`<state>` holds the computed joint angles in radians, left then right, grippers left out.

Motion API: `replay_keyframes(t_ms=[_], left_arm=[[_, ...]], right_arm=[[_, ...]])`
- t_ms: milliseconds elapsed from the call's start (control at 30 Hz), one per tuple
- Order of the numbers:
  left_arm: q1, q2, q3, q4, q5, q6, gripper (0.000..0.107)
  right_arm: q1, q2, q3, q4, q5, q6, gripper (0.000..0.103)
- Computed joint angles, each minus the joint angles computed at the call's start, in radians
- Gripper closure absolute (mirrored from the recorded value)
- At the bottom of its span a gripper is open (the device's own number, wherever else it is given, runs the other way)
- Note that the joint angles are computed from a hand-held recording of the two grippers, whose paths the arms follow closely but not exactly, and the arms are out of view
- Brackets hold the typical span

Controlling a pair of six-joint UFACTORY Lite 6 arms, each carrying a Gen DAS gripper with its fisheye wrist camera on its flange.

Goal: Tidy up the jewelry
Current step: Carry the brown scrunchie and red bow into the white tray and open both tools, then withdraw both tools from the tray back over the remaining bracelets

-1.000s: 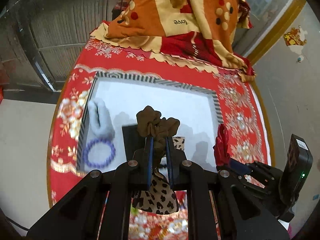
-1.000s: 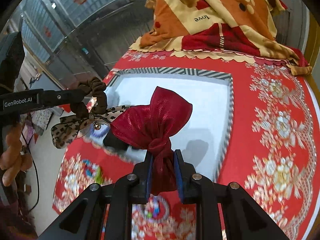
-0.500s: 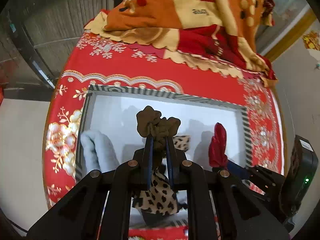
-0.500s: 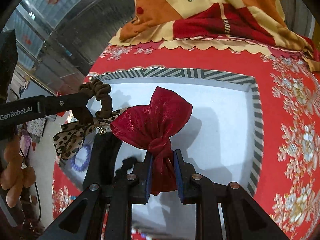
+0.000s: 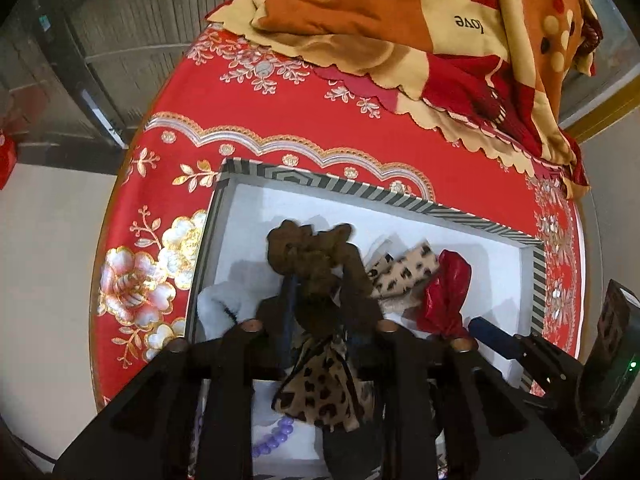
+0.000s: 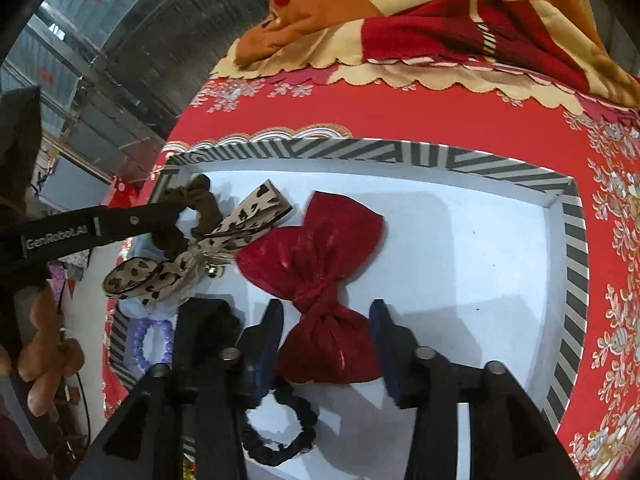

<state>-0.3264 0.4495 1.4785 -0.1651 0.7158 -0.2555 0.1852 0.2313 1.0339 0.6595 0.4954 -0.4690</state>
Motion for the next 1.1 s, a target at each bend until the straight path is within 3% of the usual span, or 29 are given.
replay_keyframes(t_ms=[67,167,400,667,1100], left_arm=[[0.001,-0.017,-0.017,-0.004,-0.003,0.002,0.068],[-0.003,-0.065,-0.055,0.01,-0.011,-0.016,0.06],[-0.062,-0.246,-0.194,0.175,-0.043,-0.19,0.059],[-0.193,-0.447,-0.365,0.355,-0.029,-0.426,0.059],[-0.538,-0.728,-0.6,0.586,0.147,-0.886,0.059]], right_arm=[[-0.003,-0.024,-0.015,0.009,0.0,-0.007,0.059],[-0.011,-0.078,-0.054,0.02,0.003,-0.022,0.059],[-0.049,-0.281,-0.199,0.079,0.037,-0.062,0.059],[-0.011,-0.558,-0.352,-0.075,0.063,0.112,0.059],[-0.017,-0.99,-0.575,-0.185,0.228,0.252,0.059]])
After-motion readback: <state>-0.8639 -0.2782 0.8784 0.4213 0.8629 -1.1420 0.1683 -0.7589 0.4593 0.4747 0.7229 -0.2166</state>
